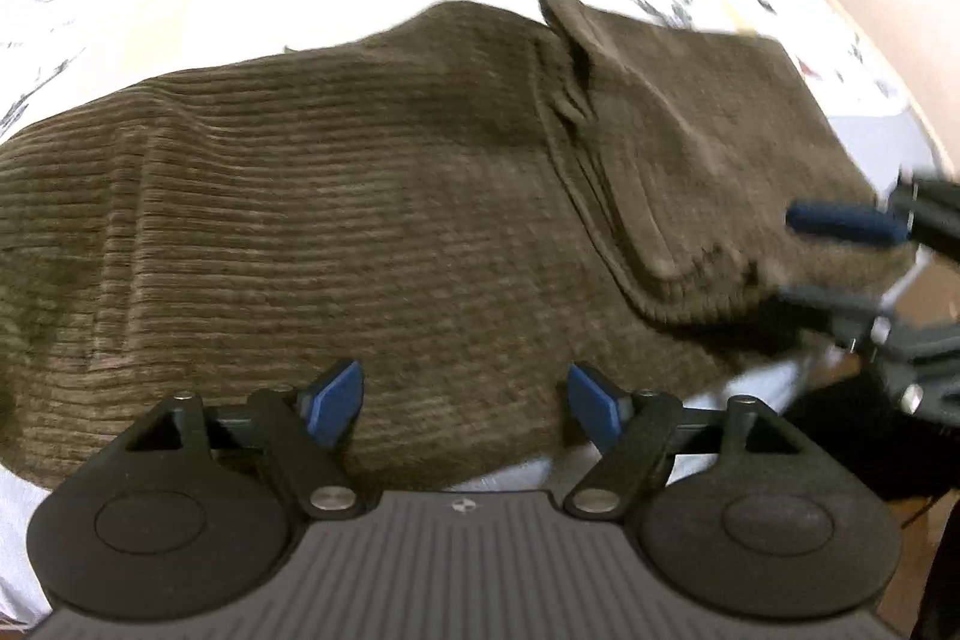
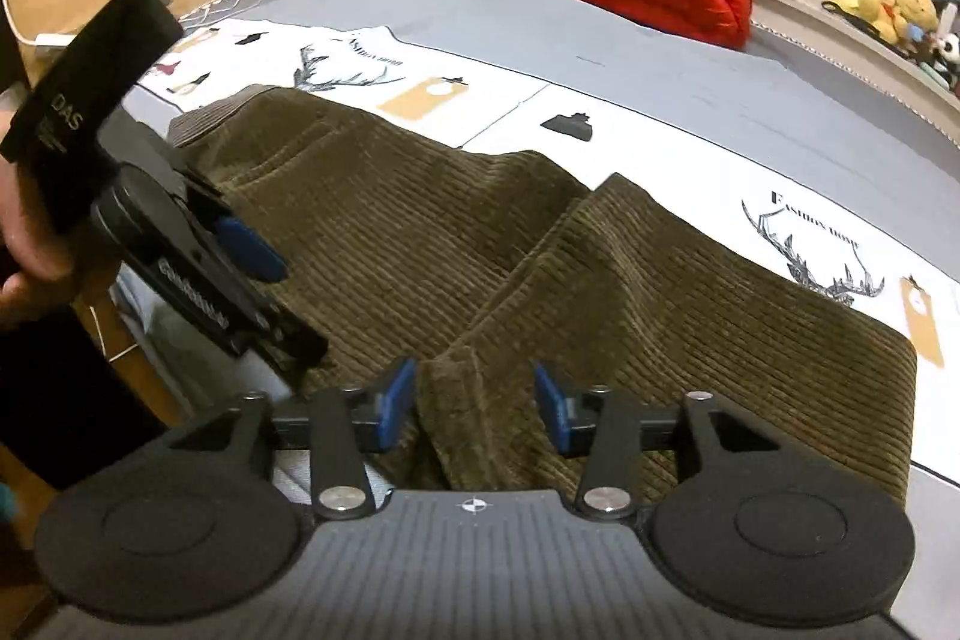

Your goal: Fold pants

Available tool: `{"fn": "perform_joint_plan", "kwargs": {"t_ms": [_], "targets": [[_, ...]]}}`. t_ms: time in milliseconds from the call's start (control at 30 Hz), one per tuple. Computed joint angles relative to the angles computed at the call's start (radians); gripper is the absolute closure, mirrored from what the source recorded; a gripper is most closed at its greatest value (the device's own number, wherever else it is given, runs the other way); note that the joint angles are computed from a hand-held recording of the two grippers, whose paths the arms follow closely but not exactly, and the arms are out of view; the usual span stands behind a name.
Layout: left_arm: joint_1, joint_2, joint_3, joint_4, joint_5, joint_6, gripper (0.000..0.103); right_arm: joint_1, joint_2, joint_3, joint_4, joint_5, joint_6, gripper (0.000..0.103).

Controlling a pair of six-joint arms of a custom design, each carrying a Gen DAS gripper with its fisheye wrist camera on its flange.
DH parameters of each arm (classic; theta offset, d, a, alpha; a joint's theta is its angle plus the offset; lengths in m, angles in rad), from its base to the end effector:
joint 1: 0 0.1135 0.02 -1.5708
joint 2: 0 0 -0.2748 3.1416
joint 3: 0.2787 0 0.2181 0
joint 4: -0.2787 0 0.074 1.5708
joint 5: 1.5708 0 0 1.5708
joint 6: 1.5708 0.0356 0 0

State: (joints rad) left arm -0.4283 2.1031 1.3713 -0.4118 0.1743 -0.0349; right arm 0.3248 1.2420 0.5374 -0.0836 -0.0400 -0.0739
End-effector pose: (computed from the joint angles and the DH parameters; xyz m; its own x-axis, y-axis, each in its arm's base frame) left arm 0.3620 -0.1721 0.1555 -0.8440 0.3476 -0.4086 0.4452 0.8787 -0.1722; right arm 0.1959 0.0675 0.2058 -0.6447 -0.2949 -0.7053 -0.3942 0.9187 -0.0238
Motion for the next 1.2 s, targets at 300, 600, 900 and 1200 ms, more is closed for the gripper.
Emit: {"fn": "perform_joint_plan", "kwargs": {"t_ms": [300, 600, 900, 1200], "targets": [[0.04, -0.098, -0.068, 0.159, -0.115, -0.058, 0.029, 0.046, 0.052, 0.007, 0.028, -0.084, 0.039, 0.05], [0.004, -0.069, -0.011, 0.127, -0.093, -0.061, 0.031, 0.051, 0.177, 0.01, 0.066, -0.014, 0.013, 0.049], [-0.014, -0.039, 0.011, 0.119, -0.103, -0.052, 0.031, 0.089, 0.233, 0.017, 0.103, 0.011, -0.01, 0.057], [-0.025, -0.03, 0.015, 0.116, -0.121, -0.035, 0.031, 0.091, 0.216, 0.022, 0.084, 0.005, 0.011, 0.057]]}}
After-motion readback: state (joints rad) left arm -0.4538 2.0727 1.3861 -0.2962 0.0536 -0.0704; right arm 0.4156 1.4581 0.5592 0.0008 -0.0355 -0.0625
